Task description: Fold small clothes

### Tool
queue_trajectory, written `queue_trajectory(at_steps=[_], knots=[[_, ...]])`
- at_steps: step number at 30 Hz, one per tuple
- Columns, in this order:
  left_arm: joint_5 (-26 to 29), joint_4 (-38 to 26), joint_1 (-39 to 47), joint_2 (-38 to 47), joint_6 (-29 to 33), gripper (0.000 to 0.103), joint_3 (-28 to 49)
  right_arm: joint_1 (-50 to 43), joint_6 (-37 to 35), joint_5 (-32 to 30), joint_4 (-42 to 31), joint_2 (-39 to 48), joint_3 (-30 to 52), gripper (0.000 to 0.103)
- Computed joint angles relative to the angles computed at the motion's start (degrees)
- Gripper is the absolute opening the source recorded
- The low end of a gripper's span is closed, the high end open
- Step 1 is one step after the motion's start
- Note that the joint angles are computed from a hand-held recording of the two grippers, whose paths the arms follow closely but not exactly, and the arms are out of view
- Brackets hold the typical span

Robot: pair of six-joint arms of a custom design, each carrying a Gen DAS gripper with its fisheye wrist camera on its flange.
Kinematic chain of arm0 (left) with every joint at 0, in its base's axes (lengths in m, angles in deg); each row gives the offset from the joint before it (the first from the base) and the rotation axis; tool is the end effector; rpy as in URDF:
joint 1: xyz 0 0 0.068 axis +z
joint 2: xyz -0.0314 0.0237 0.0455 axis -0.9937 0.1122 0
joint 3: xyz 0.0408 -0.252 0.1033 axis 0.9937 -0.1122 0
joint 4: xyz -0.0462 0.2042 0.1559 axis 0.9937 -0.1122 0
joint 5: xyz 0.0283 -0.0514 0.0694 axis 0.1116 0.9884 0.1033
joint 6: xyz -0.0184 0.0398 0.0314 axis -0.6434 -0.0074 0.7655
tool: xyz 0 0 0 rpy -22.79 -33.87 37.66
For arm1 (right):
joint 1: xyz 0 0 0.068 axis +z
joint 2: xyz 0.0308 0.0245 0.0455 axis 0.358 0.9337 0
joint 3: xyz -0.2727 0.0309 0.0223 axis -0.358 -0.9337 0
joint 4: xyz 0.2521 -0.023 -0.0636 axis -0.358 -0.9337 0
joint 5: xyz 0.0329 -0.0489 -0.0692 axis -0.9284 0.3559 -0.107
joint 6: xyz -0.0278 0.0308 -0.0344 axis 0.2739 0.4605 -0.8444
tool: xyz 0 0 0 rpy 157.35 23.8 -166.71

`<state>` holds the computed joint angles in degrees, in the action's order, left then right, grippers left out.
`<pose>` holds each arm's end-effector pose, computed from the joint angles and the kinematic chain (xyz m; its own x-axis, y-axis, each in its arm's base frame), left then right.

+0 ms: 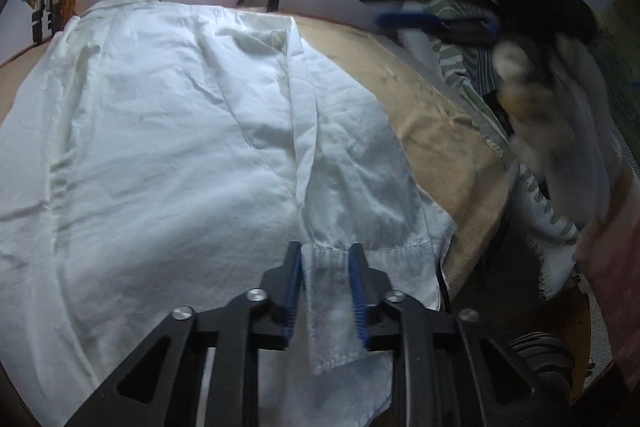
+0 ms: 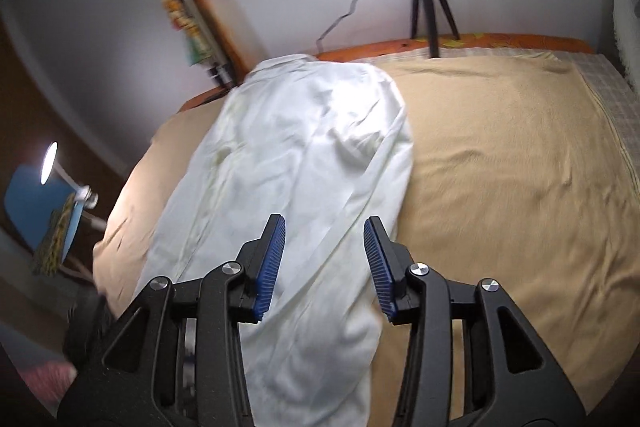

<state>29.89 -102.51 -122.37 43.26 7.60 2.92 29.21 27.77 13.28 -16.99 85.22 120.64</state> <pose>0.1891 -0.1444 0.2684 -0.7758 -0.2414 -0.5830 -0.0051 0.9263 -0.3767 0.2956 0.0543 0.3716 -0.8431 -0.2813 -0.4583 -0.4129 0.8846 0.2166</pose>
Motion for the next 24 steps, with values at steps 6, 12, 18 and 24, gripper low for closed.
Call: queue_trajectory(at_steps=[6,12,18,24], knots=[[3.0,5.7,1.4,-2.1,-2.2,0.001,-4.0,1.7,4.3,7.5,1.8,19.9,15.8,0.044],[4.4,7.1,1.7,-3.9,-4.2,0.000,-4.6,3.2,3.8,14.5,-4.5,35.6,32.8,0.023],[5.7,9.3,2.0,-4.7,-6.1,0.000,-5.4,3.0,4.2,12.4,-7.9,40.5,39.4,0.004],[5.1,10.6,1.2,-9.7,-11.8,0.000,-8.4,9.9,1.5,14.5,-13.3,43.5,51.5,0.004]])
